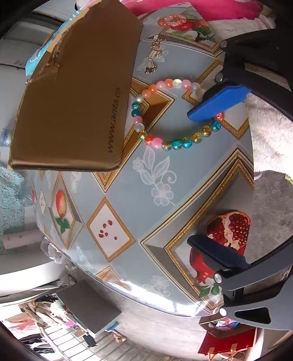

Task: Organize jewelry
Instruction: 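Move both tools to the multicolour bead bracelet on the table, then close the left tool on the bead bracelet while the right tool grips it too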

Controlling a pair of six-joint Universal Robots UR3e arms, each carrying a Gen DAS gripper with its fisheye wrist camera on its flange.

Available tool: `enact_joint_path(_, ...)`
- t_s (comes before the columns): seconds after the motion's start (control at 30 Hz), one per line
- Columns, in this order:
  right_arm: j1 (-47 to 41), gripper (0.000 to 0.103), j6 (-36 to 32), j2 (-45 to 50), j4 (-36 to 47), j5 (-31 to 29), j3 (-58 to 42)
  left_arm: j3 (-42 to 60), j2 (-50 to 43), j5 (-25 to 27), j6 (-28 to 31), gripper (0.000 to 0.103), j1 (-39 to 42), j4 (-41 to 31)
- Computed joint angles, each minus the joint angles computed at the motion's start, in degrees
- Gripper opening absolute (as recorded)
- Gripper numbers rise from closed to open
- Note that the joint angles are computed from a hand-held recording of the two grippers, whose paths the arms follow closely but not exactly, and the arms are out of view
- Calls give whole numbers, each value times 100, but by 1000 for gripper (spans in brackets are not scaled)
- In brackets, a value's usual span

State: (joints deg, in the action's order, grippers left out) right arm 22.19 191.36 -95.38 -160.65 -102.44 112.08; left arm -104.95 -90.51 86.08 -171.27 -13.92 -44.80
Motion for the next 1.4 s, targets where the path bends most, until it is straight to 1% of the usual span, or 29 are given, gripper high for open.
enact_joint_path(0.03, -116, 90, 29, 145, 60, 322, -101, -39, 25, -27, 50, 99, 12, 36)
enact_joint_path(0.07, -119, 86, 51, 274, 81, 474, -193, -108, 88, -52, 100, 99, 34, 62)
enact_joint_path(0.1, -238, 78, 41, 458, 160, 812, -308, -173, 134, -51, 122, 99, 52, 113)
enact_joint_path(0.13, -295, 72, 72, 585, 271, 1009, -424, -256, 185, -27, 137, 98, 55, 196)
enact_joint_path(0.17, -401, 68, 96, 712, 360, 1310, -500, -379, 250, -24, 202, 98, 81, 337)
enact_joint_path(0.23, -477, 54, 247, 991, 574, 1636, -725, -531, 347, -39, 280, 96, 128, 513)
enact_joint_path(0.27, -453, 51, 333, 1081, 628, 1677, -768, -644, 420, -41, 334, 90, 162, 663)
enact_joint_path(0.3, -521, 46, 411, 1244, 735, 1827, -884, -713, 471, -69, 373, 86, 183, 754)
enact_joint_path(0.37, -548, 40, 521, 1420, 775, 1925, -985, -848, 608, -305, 451, 76, 306, 913)
enact_joint_path(0.4, -568, 36, 558, 1559, 810, 1992, -1104, -871, 649, -452, 470, 73, 367, 938)
enact_joint_path(0.47, -557, 36, 567, 1707, 861, 2009, -1264, -873, 709, -812, 549, 68, 492, 945)
enact_joint_path(0.5, -529, 34, 559, 1830, 919, 1996, -1410, -890, 760, -937, 630, 67, 545, 903)
enact_joint_path(0.53, -498, 31, 549, 1938, 982, 1978, -1546, -822, 702, -1012, 705, 63, 523, 865)
enact_joint_path(0.63, -401, 25, 532, 2234, 1275, 1863, -1973, -684, 516, -981, 806, 53, 383, 844)
enact_joint_path(0.67, -381, 24, 530, 2297, 1352, 1833, -2077, -617, 416, -899, 828, 48, 306, 847)
enact_joint_path(0.7, -349, 23, 532, 2392, 1441, 1789, -2212, -562, 349, -835, 822, 46, 252, 848)
enact_joint_path(0.77, -306, 22, 528, 2536, 1582, 1711, -2420, -471, 214, -735, 837, 38, 152, 844)
enact_joint_path(0.83, -241, 18, 550, 2686, 1753, 1565, -2646, -419, 112, -691, 821, 36, 98, 897)
enact_joint_path(0.93, -228, 13, 492, 2816, 1899, 1422, -2887, -450, 90, -733, 862, 30, 99, 970)
enact_joint_path(1.0, -162, 11, 460, 2899, 1965, 1296, -3018, -423, 23, -741, 849, 23, 86, 1041)
enact_joint_path(1.03, -128, 8, 450, 2926, 2006, 1226, -3072, -414, 14, -752, 880, 16, 100, 1062)
enact_joint_path(1.07, -120, 8, 445, 2930, 2009, 1221, -3082, -395, -20, -746, 877, 11, 86, 1090)
enact_joint_path(1.2, -144, 8, 473, 2899, 1951, 1360, -3060, -281, -27, -898, 816, 9, 160, 951)
enact_joint_path(1.4, -357, 8, 308, 2168, 1528, 1722, -2181, -371, 494, -1350, 755, 9, 508, 503)
